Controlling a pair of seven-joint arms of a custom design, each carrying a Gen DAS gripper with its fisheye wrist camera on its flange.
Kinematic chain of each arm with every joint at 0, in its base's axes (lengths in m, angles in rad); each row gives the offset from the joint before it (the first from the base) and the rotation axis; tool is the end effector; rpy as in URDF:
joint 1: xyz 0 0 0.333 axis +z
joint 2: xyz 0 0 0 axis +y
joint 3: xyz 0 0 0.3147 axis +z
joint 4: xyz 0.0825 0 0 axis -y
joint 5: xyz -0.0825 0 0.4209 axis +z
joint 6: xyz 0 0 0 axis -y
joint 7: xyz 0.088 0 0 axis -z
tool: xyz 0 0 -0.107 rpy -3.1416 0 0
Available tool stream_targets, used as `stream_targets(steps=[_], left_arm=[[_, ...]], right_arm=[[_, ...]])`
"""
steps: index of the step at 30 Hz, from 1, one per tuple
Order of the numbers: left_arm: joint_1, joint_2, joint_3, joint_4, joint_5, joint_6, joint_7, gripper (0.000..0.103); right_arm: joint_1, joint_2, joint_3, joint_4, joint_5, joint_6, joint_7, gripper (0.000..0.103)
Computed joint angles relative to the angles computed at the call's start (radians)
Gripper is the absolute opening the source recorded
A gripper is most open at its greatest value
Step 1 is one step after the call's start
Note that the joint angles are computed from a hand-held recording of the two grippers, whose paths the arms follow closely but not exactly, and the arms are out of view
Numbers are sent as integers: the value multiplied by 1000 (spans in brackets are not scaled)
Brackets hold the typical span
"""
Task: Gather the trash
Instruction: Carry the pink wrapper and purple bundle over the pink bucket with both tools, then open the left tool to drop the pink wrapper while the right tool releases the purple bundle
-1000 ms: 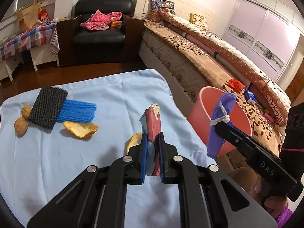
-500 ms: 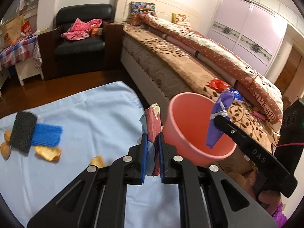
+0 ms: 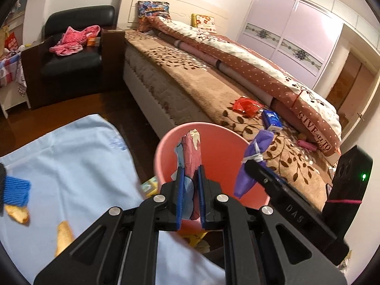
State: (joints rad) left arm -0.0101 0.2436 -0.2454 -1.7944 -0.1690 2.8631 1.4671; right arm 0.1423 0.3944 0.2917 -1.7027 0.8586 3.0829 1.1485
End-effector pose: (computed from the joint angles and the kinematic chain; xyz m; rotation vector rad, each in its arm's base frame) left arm 0.6887 -0.1552 0.4981 -1.8619 1.8191 -1.0688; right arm 0.6934 0.2222 0.4450 -1.4547 1.5446 -0.2668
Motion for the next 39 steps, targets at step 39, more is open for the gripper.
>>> stream_targets(steps=[39], left_arm=[[-23,125,21,126,124,-142,-146,40]], right_arm=[[15,49,-26,20,-94,-45,81,27]])
